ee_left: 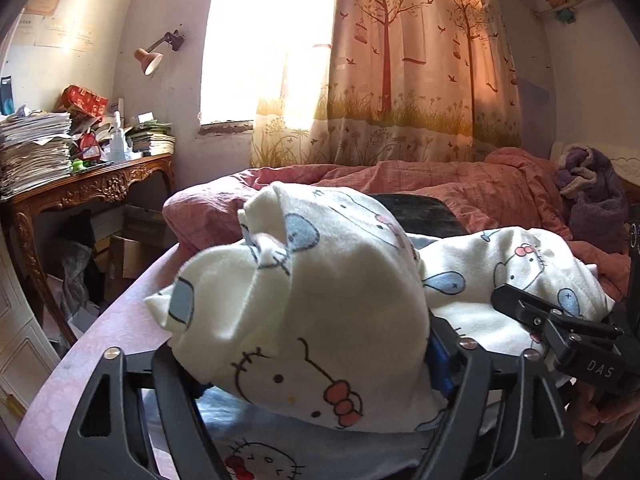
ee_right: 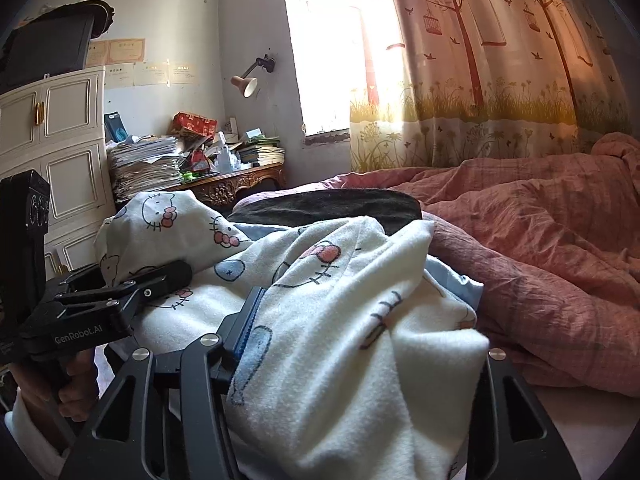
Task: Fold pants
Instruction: 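Carry the bundle with both tools and lower it onto the clothes stack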
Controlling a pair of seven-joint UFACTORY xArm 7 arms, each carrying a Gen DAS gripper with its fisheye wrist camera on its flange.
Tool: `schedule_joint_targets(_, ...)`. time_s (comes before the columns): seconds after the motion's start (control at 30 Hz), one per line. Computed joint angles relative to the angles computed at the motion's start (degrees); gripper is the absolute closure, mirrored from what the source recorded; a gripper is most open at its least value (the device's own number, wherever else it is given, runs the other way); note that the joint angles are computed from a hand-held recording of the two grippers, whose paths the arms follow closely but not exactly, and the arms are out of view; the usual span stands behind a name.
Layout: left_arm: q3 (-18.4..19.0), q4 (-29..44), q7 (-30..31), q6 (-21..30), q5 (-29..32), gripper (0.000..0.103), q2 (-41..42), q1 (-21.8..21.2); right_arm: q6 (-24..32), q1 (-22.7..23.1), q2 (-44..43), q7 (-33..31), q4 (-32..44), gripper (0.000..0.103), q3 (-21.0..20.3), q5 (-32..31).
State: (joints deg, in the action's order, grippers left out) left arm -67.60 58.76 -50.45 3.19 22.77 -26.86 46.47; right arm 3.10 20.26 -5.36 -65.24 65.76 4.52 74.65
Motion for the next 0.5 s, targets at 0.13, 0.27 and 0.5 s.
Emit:
schedule_joint_targets(0.13,1.5,-0.7,-0.6,-0.5,-0.4,0.014,-0.3,-0.8,0.4,-0.5,-0.3,3.3,-0.4,0.041,0.0,-2.8)
schedule_joint_targets(0.27,0.3,-0.3,-2.0,0.8,-0.5,0.007,-5.0,1.9,0.8,-0.6,-0.6,6.7,-0.8,0.037,-0.4,-5.0)
schedule_joint_targets(0.5,1.0,-1.5,-2.8,-1.1,-2.8,0.002,-6.4,2.2,0.3,0.3,-1.0,8.4,-1.1,0.031,-1.2,-6.0)
